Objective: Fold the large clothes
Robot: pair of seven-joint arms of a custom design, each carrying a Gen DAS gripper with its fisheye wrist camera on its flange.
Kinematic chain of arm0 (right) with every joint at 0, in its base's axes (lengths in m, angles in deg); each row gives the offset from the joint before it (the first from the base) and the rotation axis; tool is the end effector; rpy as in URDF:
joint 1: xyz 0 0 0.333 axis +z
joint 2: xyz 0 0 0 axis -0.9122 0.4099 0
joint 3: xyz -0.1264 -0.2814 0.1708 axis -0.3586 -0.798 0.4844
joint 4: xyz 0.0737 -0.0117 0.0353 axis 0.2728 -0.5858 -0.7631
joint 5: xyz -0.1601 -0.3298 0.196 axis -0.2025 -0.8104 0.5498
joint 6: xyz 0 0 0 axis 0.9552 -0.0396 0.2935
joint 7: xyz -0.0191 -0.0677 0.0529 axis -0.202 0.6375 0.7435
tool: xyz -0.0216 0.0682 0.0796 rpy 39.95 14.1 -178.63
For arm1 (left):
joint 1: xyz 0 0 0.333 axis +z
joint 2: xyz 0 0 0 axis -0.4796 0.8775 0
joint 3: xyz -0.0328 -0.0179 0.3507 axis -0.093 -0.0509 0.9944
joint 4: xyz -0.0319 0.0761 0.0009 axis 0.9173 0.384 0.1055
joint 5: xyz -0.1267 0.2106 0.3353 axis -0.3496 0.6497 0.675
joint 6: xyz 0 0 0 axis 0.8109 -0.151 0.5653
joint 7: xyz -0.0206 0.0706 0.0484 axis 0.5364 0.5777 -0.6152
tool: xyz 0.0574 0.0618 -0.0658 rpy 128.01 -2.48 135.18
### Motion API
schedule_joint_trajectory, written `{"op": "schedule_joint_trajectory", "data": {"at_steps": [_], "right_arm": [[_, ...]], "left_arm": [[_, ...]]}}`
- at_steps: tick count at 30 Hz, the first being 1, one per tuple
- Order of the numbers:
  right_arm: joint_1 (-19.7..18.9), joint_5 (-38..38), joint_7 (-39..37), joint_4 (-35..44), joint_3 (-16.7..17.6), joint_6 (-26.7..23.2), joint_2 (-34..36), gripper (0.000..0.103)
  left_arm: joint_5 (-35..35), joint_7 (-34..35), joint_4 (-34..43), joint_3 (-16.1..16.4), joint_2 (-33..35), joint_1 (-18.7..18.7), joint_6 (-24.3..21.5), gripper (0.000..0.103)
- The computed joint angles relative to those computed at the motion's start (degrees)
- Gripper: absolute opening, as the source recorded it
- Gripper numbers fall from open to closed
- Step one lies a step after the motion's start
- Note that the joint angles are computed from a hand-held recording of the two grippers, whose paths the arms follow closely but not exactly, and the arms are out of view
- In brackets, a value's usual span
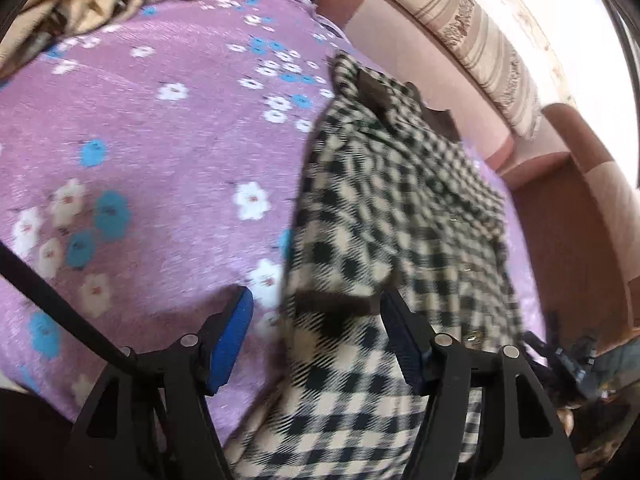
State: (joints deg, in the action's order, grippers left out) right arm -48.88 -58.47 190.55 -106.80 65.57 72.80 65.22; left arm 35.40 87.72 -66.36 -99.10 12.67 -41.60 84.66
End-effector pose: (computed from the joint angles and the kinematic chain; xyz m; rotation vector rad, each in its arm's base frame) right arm 0.5961 0.2146 0.5074 -1.4457 1.9354 0.0027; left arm 0.5799 -0.2942 0.5142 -2.4163 1.6480 -1.0982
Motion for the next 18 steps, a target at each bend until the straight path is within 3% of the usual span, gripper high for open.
{"op": "schedule_joint_trajectory", "data": {"at_steps": [3,6,9,14,17,18], "right_arm": [[-1.75,19.71,-15.24,2.08,2.74,-0.60,2.07,0.070],[-2.15,32.28,-25.11,2.43,4.13,-1.32,2.52,0.070],[-2.51,45.58,-34.57,1.53,4.13,-5.67,1.64,0.070],[-1.43,57.86,-41.58,-1.08,2.67,-10.53,-0.15,0.069],[-0.42,62.69,-44.23,-3.42,2.21,-14.74,-1.48,0.069],[0.55,62.02,-44.35,-4.34,2.54,-13.06,-2.30,0.068]], "left_arm": [[-19.69,15.99,0.25,-5.39,1.38,3.68,3.68,0.064],[-30.34,27.18,-0.17,-8.38,1.92,4.64,5.92,0.061],[-38.81,35.36,-1.66,-9.71,0.82,4.66,7.03,0.053],[-62.49,52.77,-3.50,-11.03,-1.65,4.72,5.06,0.046],[-64.93,54.34,-4.76,-9.75,-2.64,2.26,5.60,0.046],[-63.97,53.54,-5.40,-9.21,-3.04,1.25,6.38,0.046]]}}
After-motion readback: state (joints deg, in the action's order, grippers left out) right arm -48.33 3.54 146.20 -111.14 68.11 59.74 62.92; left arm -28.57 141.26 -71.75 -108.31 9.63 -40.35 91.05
